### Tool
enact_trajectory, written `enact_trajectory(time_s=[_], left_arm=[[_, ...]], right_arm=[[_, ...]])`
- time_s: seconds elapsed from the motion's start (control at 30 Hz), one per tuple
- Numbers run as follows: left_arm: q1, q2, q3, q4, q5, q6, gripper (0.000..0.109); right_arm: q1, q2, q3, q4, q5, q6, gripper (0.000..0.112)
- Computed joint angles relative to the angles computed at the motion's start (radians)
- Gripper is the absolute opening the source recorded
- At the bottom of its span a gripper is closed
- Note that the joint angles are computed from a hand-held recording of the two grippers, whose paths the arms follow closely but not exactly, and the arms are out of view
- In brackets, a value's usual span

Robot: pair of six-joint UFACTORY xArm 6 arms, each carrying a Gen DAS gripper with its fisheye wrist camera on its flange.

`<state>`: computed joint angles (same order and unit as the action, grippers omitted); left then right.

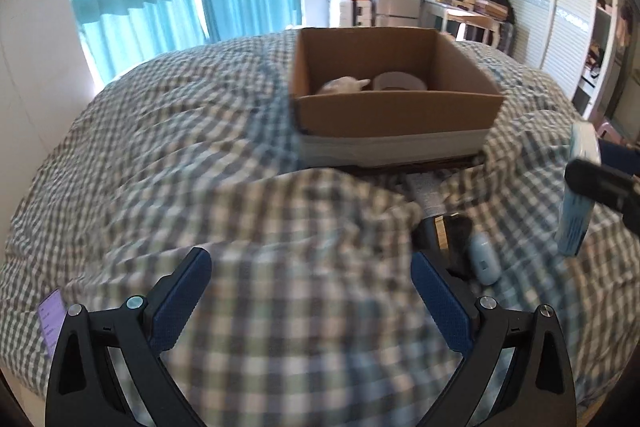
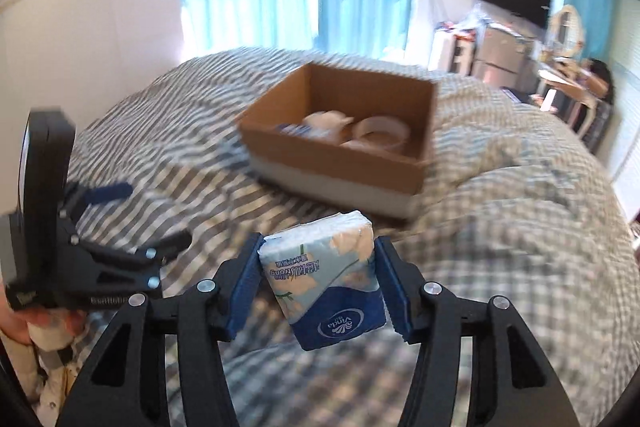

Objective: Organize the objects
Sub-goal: 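Grasp the blue-and-white tissue packet with the right gripper while the left grasps the black cup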

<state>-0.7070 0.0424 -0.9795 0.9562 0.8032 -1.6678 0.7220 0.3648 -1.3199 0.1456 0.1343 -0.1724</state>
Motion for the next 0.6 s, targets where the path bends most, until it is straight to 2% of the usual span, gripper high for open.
enact_trajectory(time_s=[0.13, 0.23, 0.4, 0.43, 0.5, 0.57, 0.6], left_arm=[[0.009, 0.079, -0.082, -0.016, -0.054, 0.067, 0.103], [0.019, 0.141, -0.139, -0.046, -0.116, 0.129, 0.103], [0.027, 0.229, -0.211, -0.127, -0.156, 0.236, 0.102], [0.033, 0.237, -0.212, -0.144, -0.175, 0.251, 0.098], [0.049, 0.254, -0.213, -0.203, -0.223, 0.302, 0.081], [0.058, 0.276, -0.224, -0.278, -0.243, 0.367, 0.058], [0.062, 0.286, -0.227, -0.310, -0.256, 0.398, 0.056]], right_arm=[[-0.027, 0.002, -0.007, 0.009, 0.004, 0.020, 0.055], [-0.030, 0.010, -0.012, 0.096, 0.008, -0.051, 0.055], [-0.026, -0.009, 0.017, 0.235, 0.009, -0.179, 0.055], [-0.024, -0.003, 0.012, 0.241, 0.009, -0.182, 0.055], [-0.024, -0.003, 0.012, 0.276, 0.009, -0.211, 0.055], [-0.021, -0.001, 0.014, 0.300, 0.008, -0.227, 0.055], [-0.020, 0.002, 0.013, 0.304, 0.007, -0.228, 0.055]])
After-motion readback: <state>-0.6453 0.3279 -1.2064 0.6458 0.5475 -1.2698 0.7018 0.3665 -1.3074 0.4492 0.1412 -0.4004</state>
